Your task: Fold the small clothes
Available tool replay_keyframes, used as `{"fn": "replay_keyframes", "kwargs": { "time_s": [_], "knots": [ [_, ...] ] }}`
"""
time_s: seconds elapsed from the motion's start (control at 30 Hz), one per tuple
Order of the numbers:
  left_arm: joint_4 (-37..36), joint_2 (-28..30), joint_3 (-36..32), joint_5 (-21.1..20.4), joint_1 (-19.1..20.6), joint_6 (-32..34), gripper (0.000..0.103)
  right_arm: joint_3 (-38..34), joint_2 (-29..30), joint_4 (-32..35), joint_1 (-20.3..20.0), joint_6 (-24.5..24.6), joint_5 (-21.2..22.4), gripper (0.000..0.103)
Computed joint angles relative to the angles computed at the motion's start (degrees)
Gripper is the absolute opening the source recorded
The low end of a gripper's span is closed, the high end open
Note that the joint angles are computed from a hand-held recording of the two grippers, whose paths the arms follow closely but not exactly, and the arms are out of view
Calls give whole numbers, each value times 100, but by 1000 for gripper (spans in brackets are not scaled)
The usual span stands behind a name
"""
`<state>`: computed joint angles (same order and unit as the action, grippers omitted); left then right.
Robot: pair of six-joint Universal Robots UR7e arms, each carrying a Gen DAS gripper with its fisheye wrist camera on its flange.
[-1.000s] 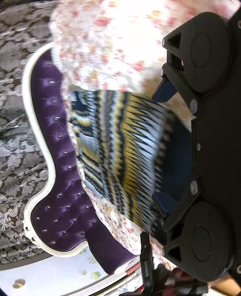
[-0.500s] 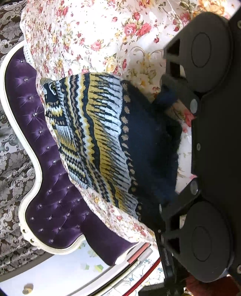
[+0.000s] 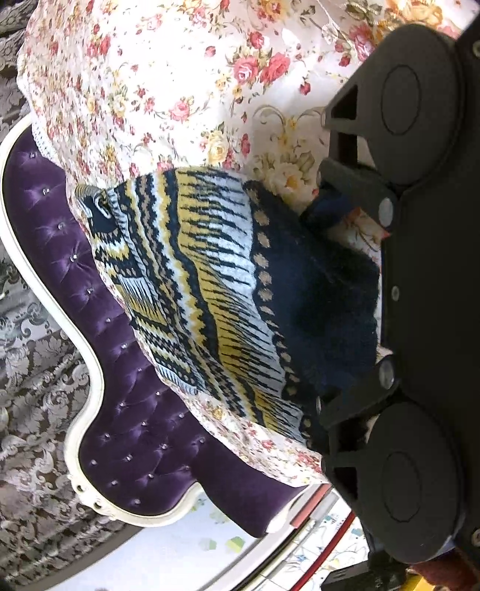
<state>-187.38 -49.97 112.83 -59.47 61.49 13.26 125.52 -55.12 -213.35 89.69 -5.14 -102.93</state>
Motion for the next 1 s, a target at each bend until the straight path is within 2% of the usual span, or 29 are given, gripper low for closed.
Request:
{"fn": "replay_keyframes", "kwargs": {
  "time_s": [0.03, 0.13, 0.17, 0.2, 0.4, 0.6, 0.8, 0.87, 0.9, 0.97, 1.0],
  "knots": [
    [12, 1, -7, 7, -2, 5, 102, -24, 2, 38, 17, 10, -102, 57],
    [42, 1, -20, 12, -3, -2, 102, -54, -31, 170, 11, -44, -248, 34],
    [59, -1, -22, 15, -5, -10, 102, -70, -31, 196, 12, -97, -321, 19],
    [76, -5, -28, 18, -8, -5, 102, -72, -31, 203, 6, -184, -354, 16],
    [189, -37, -111, 56, -20, -18, 102, 92, -213, 135, 100, -720, -387, 13],
    [516, -106, -330, 90, 51, -193, 102, 305, -394, 266, 5, -580, -534, 12],
    [1126, -44, -609, 44, 150, -306, 99, 337, -389, 200, -54, -527, -396, 12],
    [1222, 6, -673, 134, 114, -120, 80, 336, -386, 200, -43, -577, -390, 12],
    [1287, 19, -709, 130, 104, -41, 77, 342, -394, 211, -48, -582, -366, 13],
    [1440, 34, -777, 65, 107, 12, 59, 349, -409, 230, -80, -544, -284, 13],
    [1477, 50, -803, 64, 104, 20, 57, 356, -413, 224, -98, -529, -253, 13]
  ]
}}
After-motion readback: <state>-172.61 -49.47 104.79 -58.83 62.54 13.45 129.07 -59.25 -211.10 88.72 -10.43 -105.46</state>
